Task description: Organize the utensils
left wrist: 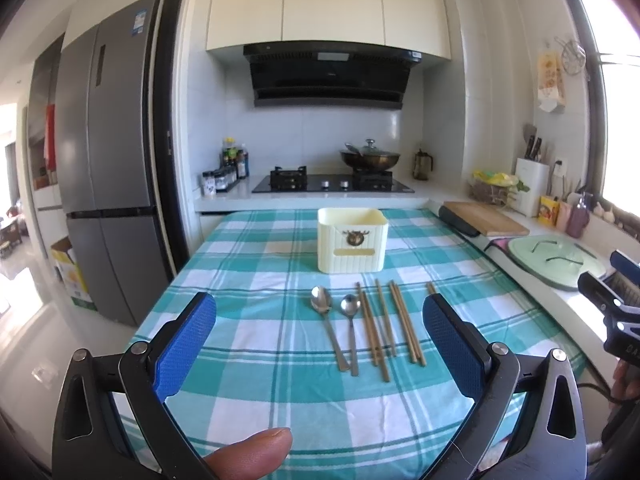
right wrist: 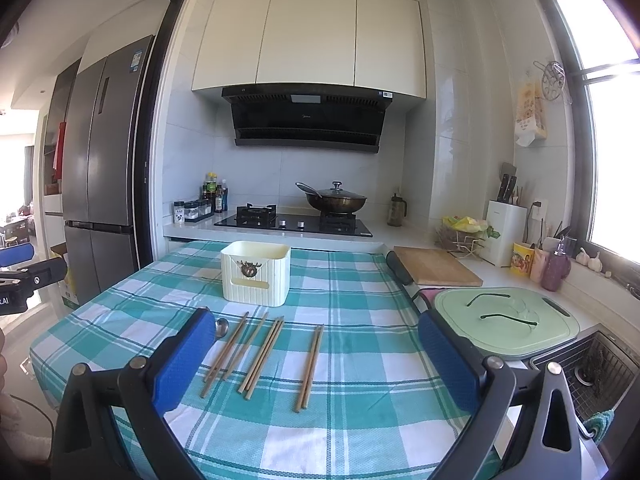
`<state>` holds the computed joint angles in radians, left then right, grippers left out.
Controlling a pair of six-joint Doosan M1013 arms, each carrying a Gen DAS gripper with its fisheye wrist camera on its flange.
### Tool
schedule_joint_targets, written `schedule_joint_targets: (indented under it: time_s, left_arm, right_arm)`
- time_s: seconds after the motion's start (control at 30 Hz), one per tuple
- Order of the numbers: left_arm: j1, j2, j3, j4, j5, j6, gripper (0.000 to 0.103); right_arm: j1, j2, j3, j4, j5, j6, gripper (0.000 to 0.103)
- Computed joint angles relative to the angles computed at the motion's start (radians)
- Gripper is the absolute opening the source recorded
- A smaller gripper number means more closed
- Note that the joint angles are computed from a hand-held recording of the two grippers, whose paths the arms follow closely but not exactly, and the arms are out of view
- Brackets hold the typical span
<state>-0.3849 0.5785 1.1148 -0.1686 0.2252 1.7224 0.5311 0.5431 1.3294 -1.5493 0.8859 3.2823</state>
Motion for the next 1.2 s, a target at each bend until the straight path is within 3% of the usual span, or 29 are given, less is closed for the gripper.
schedule_joint_targets:
  time_s: [0.57, 0.77, 0.9, 1.2]
  left_arm:
    - [0.0, 0.003, -0.004, 0.025, 0.004, -0.033, 0.103]
    - [0.003, 0.003, 0.001, -0.049, -0.018, 0.019, 0.103]
    - [0.001, 0.004, -0.008, 0.046, 0.018, -0.05, 0.103]
    - [0.0, 0.004, -0.008, 0.066, 0.025, -0.07, 0.103]
  right_arm:
    - [0.0, 0.007, -0.007, -0.003, 0.006, 0.002, 0.103]
    - [0.001, 0.006, -0.004, -0.002, 0.008, 0.005, 0.103]
    - [0.001, 0.005, -0.001, -0.007, 0.009, 0.007, 0.103]
    - [0.0, 0.004, -0.001, -0.004, 0.009, 0.003, 0.103]
